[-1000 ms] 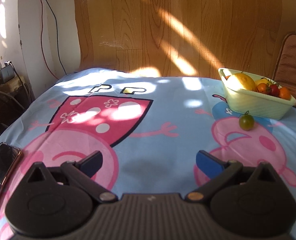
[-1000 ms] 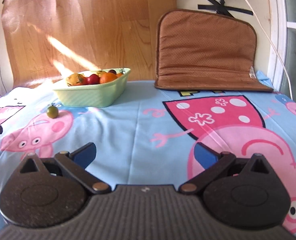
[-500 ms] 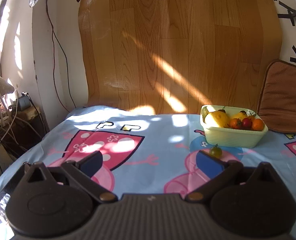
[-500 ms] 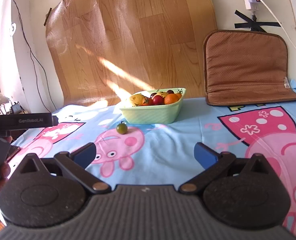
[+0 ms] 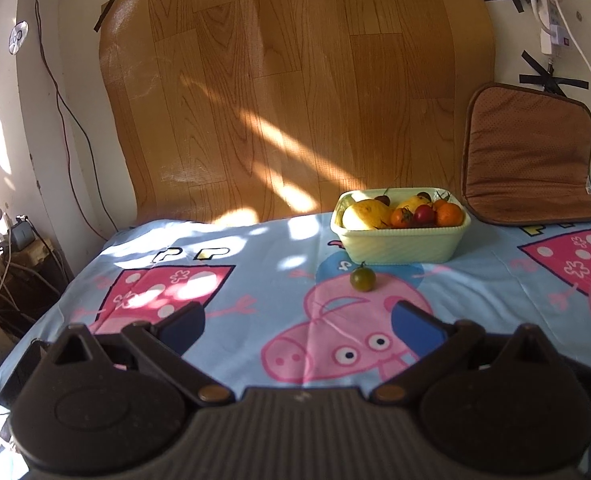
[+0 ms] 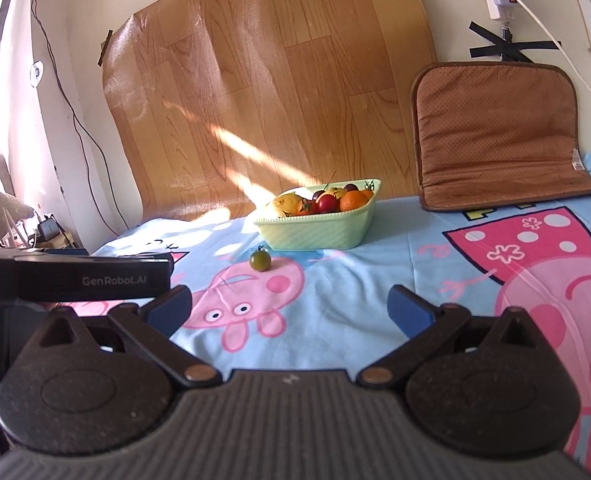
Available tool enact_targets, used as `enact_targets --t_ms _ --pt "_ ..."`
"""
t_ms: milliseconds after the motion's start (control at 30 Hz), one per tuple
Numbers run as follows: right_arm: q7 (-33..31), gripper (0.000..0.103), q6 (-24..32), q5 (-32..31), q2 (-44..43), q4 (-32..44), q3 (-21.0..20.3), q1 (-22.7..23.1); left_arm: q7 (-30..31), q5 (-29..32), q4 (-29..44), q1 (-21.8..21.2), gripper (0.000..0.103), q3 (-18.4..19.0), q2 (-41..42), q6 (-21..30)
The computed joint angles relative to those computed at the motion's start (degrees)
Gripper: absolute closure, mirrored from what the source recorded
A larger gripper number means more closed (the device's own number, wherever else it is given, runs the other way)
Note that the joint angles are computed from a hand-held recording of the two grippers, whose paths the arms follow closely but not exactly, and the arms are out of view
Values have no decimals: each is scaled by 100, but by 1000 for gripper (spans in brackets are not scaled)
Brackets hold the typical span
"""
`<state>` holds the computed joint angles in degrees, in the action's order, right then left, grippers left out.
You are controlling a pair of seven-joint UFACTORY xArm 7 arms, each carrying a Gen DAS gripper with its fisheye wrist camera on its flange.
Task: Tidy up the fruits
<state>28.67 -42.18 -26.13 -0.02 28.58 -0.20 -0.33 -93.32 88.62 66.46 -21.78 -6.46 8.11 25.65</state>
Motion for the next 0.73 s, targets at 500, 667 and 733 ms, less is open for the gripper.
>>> enact_targets --t_ms 500,667,733 --pt "212 0 -157 -176 -57 -125 -83 -116 180 -324 -16 -130 0 -30 -4 12" --pt "260 0 -182 -239 -59 -132 -108 -153 22 -38 -20 -129 0 -37 -6 -57" --pt "270 0 -170 -229 -61 -131 -108 -158 106 -82 19 -100 0 -32 33 -149"
